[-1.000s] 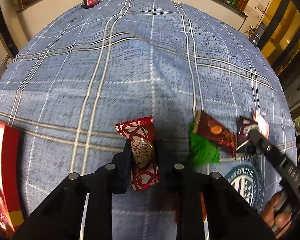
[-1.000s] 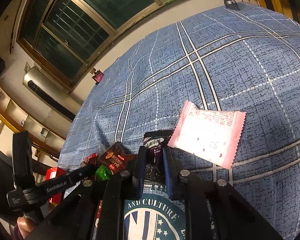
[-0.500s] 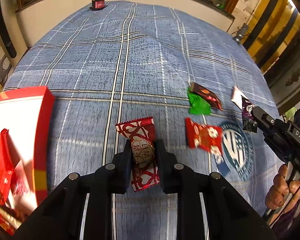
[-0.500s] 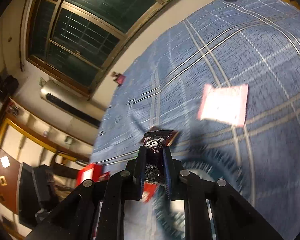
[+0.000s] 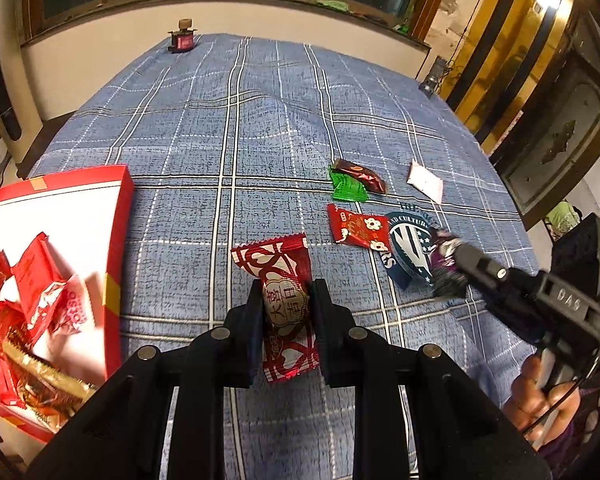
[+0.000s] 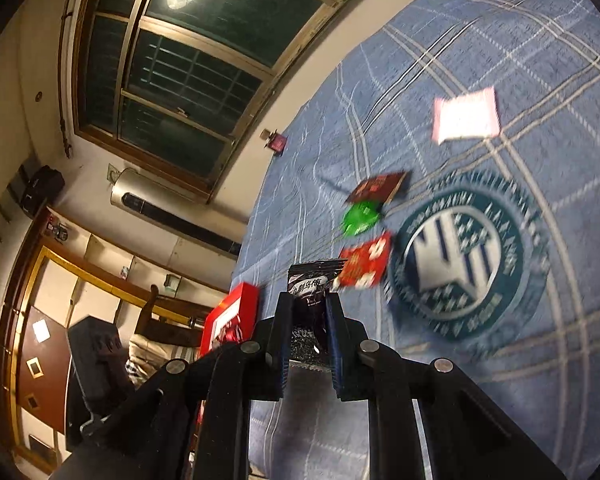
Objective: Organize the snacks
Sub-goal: 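Carry both packets to the red box and open both grippers over it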
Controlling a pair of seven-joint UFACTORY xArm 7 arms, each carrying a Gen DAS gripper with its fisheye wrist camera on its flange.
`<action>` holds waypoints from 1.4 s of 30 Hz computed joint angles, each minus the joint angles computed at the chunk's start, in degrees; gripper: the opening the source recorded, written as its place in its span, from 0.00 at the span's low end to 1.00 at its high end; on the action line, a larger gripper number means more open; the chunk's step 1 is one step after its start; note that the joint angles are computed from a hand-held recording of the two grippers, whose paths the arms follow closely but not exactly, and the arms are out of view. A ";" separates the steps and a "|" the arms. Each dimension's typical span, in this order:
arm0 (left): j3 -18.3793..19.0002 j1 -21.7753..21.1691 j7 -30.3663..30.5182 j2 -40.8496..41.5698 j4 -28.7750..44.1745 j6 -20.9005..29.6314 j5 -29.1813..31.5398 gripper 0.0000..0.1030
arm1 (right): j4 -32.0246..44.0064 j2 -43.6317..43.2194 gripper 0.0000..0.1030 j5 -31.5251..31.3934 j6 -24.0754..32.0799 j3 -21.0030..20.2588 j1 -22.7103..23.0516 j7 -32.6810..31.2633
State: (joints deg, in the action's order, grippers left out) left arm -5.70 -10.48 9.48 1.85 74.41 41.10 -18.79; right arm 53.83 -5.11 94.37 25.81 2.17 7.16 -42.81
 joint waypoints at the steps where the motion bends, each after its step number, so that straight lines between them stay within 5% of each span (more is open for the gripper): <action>1: 0.12 0.15 0.54 -0.55 -0.57 -0.23 -0.54 0.19 | -0.36 -0.35 0.16 0.28 -0.42 0.38 0.34 -0.03; 14: 4.34 3.82 5.07 -7.13 -7.28 -2.75 -6.36 0.19 | 4.07 2.44 0.16 -5.31 -4.81 4.04 5.82 5.08; 24: 8.15 9.54 2.15 -9.67 -10.88 -8.31 -2.40 0.19 | 14.01 10.94 0.16 -12.17 -4.58 7.34 8.79 9.28; 34: 9.25 12.89 1.32 -7.29 -11.25 -9.59 1.19 0.19 | 25.35 20.65 0.15 -26.35 -4.84 12.73 10.96 17.41; 42: 8.58 13.27 4.41 -5.57 -9.97 -8.41 0.44 0.21 | 36.54 29.86 0.19 -44.62 -7.86 13.93 14.64 28.94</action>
